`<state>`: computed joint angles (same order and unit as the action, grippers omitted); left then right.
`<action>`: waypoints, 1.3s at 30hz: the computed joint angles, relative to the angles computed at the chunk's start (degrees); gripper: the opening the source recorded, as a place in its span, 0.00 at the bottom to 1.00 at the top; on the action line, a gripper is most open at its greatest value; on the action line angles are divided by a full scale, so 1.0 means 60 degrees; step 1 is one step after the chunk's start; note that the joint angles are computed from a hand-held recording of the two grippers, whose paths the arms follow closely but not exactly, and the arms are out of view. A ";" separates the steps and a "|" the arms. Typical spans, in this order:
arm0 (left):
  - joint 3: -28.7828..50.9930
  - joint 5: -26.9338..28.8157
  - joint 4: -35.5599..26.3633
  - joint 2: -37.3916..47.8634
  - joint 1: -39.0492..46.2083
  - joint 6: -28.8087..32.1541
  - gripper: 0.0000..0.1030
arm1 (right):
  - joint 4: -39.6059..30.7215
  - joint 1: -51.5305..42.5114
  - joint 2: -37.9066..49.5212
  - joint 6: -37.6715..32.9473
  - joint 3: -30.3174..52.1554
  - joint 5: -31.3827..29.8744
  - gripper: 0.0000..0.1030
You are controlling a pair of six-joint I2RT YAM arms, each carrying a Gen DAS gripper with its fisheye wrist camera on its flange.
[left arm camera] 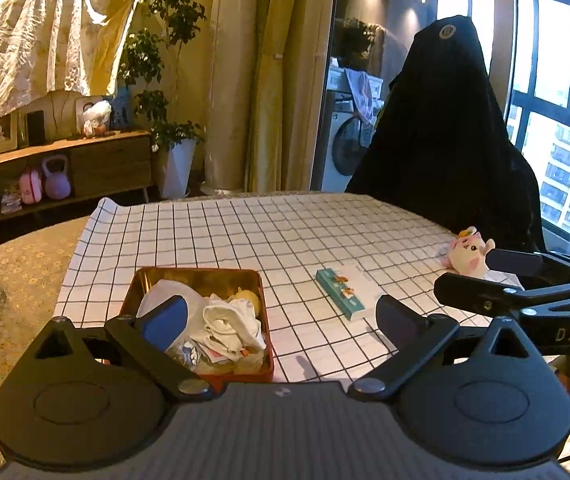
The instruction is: Organize soft objects
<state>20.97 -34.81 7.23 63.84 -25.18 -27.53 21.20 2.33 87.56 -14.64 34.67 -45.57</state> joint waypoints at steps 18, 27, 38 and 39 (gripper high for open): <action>-0.0099 -0.0742 0.0036 -0.0227 -0.0832 -0.0177 0.98 | 0.1157 0.0014 -0.0703 0.0450 -0.0964 0.0393 1.00; -0.0006 -0.0935 -0.0198 -0.0182 -0.1117 -0.0489 0.98 | 0.1326 0.0075 -0.0739 0.0565 -0.1031 0.0550 1.00; 0.0016 -0.0657 -0.0205 0.0000 -0.0970 -0.0631 0.98 | 0.1233 0.0112 -0.0539 0.0523 -0.0921 0.0685 1.00; 0.0028 -0.0650 -0.0223 0.0027 -0.0957 -0.0650 0.98 | 0.1217 0.0118 -0.0504 0.0505 -0.0898 0.0697 1.00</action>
